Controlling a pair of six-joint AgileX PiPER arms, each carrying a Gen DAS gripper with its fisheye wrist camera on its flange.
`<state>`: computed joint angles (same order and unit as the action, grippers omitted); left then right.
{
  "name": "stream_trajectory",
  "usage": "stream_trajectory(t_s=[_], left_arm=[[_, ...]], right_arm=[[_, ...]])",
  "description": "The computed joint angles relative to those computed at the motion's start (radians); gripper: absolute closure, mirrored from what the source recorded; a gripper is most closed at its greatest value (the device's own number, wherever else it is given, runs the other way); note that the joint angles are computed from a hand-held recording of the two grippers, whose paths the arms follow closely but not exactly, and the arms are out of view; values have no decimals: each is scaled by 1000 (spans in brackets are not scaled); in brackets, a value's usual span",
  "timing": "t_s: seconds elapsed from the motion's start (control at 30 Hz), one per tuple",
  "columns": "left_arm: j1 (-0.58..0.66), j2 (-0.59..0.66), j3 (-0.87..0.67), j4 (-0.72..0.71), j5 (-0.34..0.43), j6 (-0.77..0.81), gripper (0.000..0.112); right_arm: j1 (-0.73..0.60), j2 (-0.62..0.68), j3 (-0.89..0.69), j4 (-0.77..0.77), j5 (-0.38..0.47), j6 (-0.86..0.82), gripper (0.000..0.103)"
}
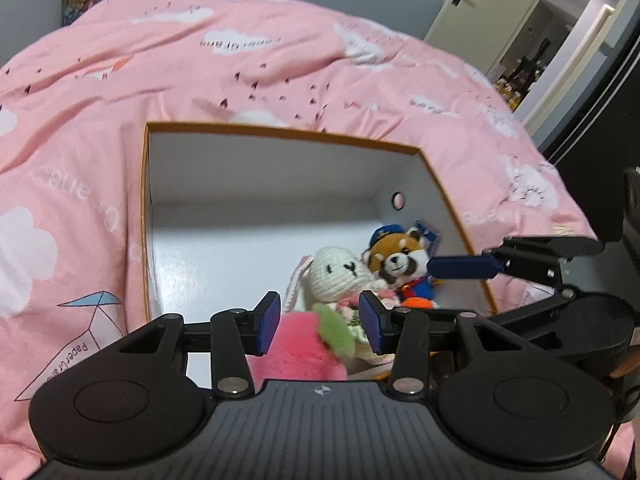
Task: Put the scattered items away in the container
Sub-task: 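Withdraw both tools from the box toward the items beside it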
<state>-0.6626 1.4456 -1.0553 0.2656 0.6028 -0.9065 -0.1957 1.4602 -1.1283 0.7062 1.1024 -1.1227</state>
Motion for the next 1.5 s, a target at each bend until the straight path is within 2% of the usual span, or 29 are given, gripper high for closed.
stream_trajectory(t_s=[0.2, 0.33, 0.47, 0.7, 0.83, 1.03, 1.13, 1.3, 1.4, 1.5], left_arm=[[-93, -92, 48, 173, 36, -155, 57], [-136, -164, 97, 214, 64, -205, 57], [-152, -221, 144, 179, 97, -206, 57], [-227, -265, 190, 157, 195, -253, 57], [-195, -254, 206, 53, 266, -262, 55], [-78, -291, 311, -155, 208, -189, 54], [-130, -300, 315, -65, 256, -296, 54], [-156, -287, 275, -12, 353, -316, 54], [-85, -278, 280, -90, 362, -216, 55], [-17, -253, 301, -182, 333, -98, 58]], right_arm=[[-81, -118, 119, 52, 22, -50, 35], [-145, -184, 195, 66, 49, -98, 37], [-187, -237, 271, 37, 43, -113, 41], [-249, -297, 386, -11, 45, -150, 42], [-273, -308, 416, -22, 72, -149, 42], [-253, -329, 445, -34, 62, -151, 41], [-224, -312, 430, -33, 76, -144, 41], [-92, -268, 390, -38, 75, -64, 41], [9, -247, 376, -31, 50, -26, 41], [103, -241, 370, -30, 38, -17, 41]])
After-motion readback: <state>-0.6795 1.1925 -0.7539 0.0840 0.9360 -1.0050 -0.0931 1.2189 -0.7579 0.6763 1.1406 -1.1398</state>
